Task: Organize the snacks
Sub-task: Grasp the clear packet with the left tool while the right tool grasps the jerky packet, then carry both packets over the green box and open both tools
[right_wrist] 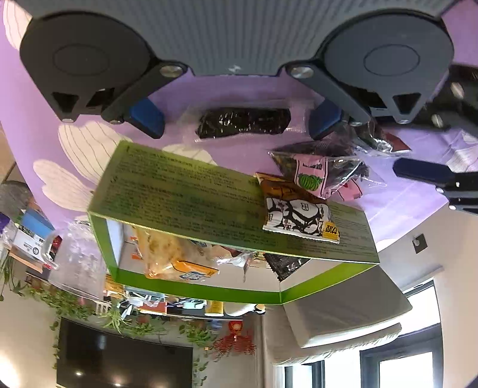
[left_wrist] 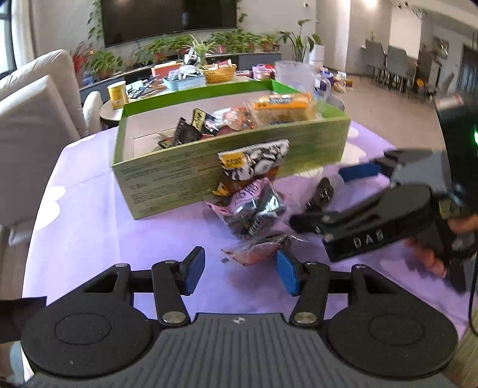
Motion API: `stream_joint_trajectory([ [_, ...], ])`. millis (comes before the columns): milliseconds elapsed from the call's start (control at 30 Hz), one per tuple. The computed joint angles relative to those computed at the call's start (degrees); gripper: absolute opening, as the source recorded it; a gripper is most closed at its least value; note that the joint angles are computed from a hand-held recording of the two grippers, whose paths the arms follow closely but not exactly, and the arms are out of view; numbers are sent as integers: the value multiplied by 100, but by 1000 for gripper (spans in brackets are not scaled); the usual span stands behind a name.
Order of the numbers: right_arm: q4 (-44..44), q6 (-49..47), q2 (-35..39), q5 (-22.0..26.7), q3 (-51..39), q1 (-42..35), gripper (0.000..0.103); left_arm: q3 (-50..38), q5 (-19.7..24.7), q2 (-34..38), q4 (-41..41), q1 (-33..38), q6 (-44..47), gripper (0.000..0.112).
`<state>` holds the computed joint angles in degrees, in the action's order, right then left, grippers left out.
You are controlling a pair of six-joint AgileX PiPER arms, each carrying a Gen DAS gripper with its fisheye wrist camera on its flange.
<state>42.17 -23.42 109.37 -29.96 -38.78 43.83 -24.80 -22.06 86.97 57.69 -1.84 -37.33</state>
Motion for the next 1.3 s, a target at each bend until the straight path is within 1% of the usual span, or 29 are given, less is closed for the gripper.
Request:
stream_joint_trajectory([
  [100, 94, 8, -30, -117, 85, 89, 83, -74, 7, 65, -13, -11, -29, 50],
  [233, 208, 54, -63, -279, 176, 205, 83, -67, -5, 199, -382, -151, 480, 50],
  [433, 195, 193, -139, -381, 354, 287, 83, 2, -107, 354, -587, -371, 1058, 49],
  [500, 243, 196, -153, -414, 384, 320, 83, 1, -251, 387, -307, -304, 865, 44],
  [533, 358, 164, -156, -464, 405, 354, 83, -19, -326, 400, -44, -225, 617, 43],
  [600, 353, 304, -179, -519, 461, 353, 83, -2, -562, 399, 310, -16, 320, 37],
  [633, 257, 456, -198, -555, 518, 336, 83, 37, -703, 361, 442, 86, 259, 30],
  [667, 237, 543, -216, -595, 564, 338, 83, 81, -756, 300, 458, 123, 300, 25],
  [733, 322, 629, -239, -689, 645, 375, 83, 234, -902, 163, 217, 174, 634, 25],
  [767, 382, 646, -255, -739, 687, 402, 83, 299, -1014, 92, 233, 247, 686, 25],
  [867, 565, 691, -359, -916, 837, 526, 83, 399, -1253, -66, 591, 487, 426, 25],
  [933, 697, 641, -431, -1017, 895, 596, 83, 444, -1319, -148, 686, 587, 326, 25],
  [1033, 888, 494, -536, -1203, 950, 737, 83, 430, -1431, -238, 1008, 782, -51, 25],
  [1133, 958, 447, -644, -1392, 1017, 842, 83, 388, -1544, -370, 1294, 950, -386, 25],
  [1300, 1002, 313, -842, -1609, 1007, 909, 83, 315, -1876, -740, 1568, 1220, -803, 25],
])
